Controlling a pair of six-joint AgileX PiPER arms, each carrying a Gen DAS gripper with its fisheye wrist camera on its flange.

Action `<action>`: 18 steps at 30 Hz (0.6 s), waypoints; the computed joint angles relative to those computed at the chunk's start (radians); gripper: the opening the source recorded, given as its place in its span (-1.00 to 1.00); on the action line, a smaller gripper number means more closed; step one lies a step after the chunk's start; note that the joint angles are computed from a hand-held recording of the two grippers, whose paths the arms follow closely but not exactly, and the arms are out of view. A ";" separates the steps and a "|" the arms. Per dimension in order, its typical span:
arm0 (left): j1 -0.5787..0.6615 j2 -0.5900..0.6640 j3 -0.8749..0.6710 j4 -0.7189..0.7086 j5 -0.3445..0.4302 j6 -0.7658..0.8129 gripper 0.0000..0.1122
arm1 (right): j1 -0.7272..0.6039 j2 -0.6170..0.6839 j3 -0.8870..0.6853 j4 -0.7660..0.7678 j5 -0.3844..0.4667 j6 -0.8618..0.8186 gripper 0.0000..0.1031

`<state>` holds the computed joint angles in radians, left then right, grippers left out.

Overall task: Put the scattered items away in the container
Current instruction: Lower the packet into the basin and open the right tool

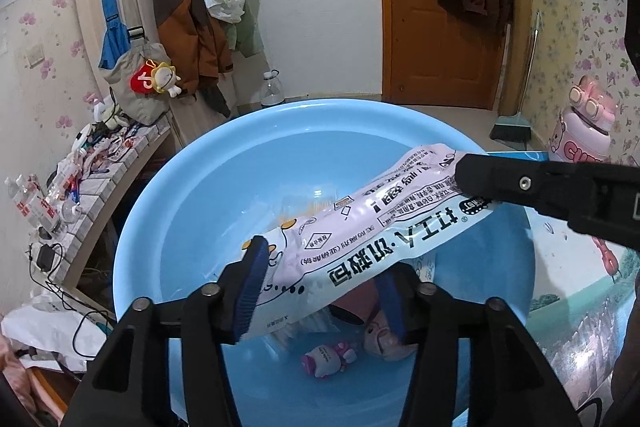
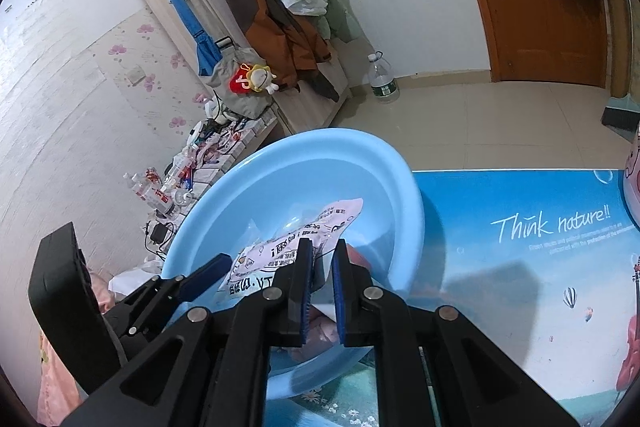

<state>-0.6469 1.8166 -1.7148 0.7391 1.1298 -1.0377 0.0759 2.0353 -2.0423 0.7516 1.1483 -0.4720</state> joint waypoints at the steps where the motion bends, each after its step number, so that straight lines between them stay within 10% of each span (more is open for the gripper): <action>1: -0.001 0.000 0.000 0.002 0.000 0.000 -0.05 | 0.001 -0.005 0.007 -0.003 -0.005 -0.001 -0.82; 8: -0.021 -0.010 0.000 0.028 0.017 -0.020 0.08 | -0.009 -0.031 0.038 -0.007 -0.039 0.007 -0.44; 18: -0.044 -0.015 -0.034 0.053 0.053 -0.017 0.08 | -0.057 -0.073 0.072 0.010 -0.029 0.002 -0.44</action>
